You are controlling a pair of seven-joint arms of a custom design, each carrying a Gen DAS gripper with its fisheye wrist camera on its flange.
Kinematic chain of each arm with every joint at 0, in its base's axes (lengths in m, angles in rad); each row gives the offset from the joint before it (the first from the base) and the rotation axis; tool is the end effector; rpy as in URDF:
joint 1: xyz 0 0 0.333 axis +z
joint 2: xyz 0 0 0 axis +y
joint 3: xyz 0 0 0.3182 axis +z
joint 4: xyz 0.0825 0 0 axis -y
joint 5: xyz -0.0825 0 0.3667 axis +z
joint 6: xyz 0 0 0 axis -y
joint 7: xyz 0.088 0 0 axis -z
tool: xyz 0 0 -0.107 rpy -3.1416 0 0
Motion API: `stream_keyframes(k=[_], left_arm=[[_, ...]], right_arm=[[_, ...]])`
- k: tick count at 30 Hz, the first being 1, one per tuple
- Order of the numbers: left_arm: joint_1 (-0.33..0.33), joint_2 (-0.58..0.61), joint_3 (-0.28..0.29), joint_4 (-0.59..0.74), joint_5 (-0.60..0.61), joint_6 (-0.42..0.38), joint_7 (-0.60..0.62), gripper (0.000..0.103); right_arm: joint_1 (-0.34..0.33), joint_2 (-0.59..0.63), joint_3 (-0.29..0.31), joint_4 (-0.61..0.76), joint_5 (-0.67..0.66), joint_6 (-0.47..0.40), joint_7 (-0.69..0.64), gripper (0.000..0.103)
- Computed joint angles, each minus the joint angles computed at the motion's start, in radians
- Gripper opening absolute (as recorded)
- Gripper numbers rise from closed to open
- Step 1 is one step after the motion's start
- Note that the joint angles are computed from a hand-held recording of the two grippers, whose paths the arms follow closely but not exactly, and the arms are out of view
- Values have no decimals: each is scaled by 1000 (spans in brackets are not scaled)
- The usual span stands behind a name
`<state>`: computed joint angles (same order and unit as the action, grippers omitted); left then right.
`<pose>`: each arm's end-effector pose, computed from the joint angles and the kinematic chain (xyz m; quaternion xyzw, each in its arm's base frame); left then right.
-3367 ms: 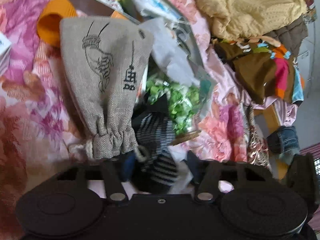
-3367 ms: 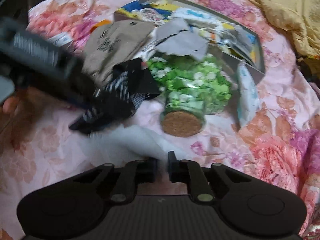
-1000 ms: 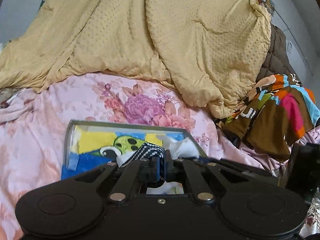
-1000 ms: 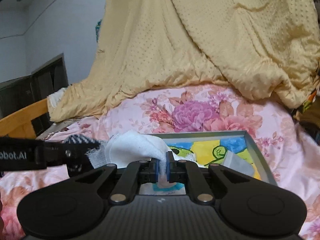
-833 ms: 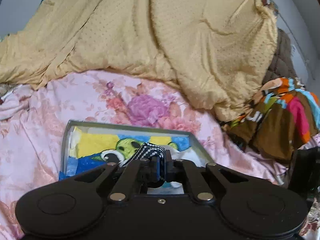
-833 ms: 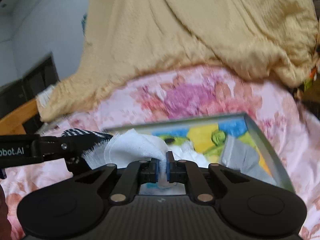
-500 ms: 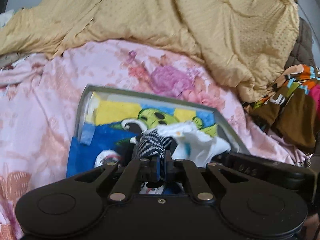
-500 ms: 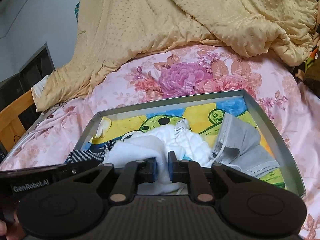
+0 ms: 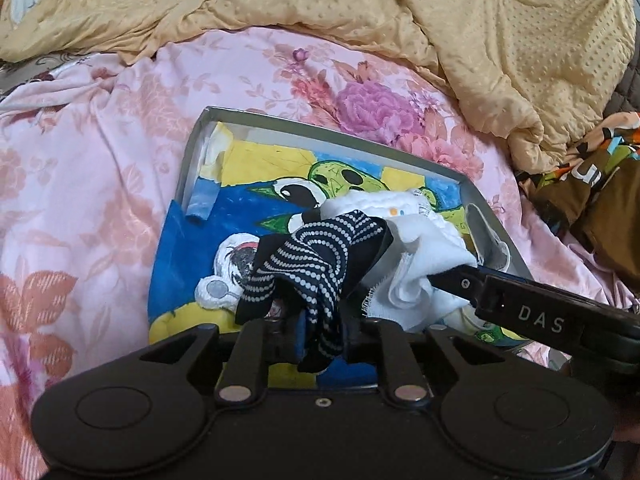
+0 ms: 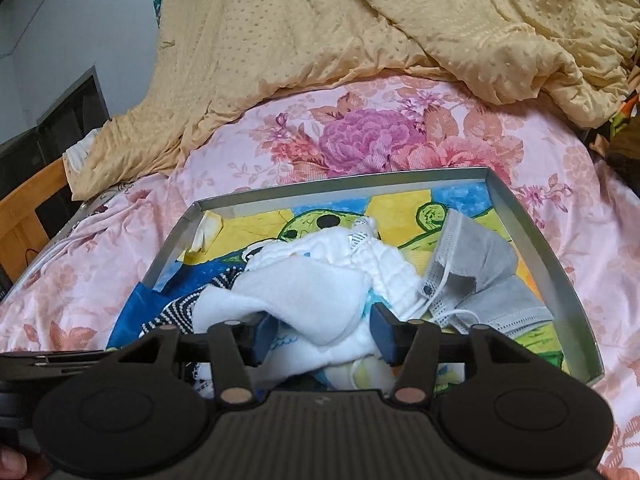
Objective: Organize soft objects
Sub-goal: 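Open both tools over the tray to drop the sock and cloth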
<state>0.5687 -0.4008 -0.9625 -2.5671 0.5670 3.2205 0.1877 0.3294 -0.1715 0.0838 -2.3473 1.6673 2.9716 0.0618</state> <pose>0.3969 -0.2423 0.4363 -0.7210 0.5375 -0.3845 0.2082 0.4581 0.1274 0.4467 -0.7215 0.5045 -0.1650 0.4447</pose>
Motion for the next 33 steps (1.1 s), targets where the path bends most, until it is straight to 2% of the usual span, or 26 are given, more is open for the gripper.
stream_keyframes(k=[2, 4, 8, 10, 16, 22, 27, 33], left_arm=[[-35, -10, 25, -4, -3, -20, -2, 26], [-65, -32, 45, -10, -1, -44, -20, 39], [-142, -79, 108, -27, 17, -80, -65, 51], [-182, -104, 139, -33, 28, -103, -86, 61], [-287, -185, 214, -39, 62, -185, -150, 77], [-369, -297, 243, -34, 110, -284, -227, 98], [-470, -379, 269, -32, 141, -386, -271, 102], [-614, -456, 279, -27, 164, -550, -306, 102]], right_arm=[[0, -11, 0, -8, -11, 4, 14, 66], [1, -25, 2, -17, -5, 18, 5, 73], [-3, -66, -3, -37, 3, 22, 4, 80], [-9, -90, -9, -48, 3, 13, 16, 85], [-25, -178, -25, -90, -19, 2, 41, 98], [-41, -292, -54, -146, -14, -27, 41, 103], [-53, -415, -53, -216, -47, -28, 57, 103], [-25, -613, -62, -343, -150, -3, 141, 103]])
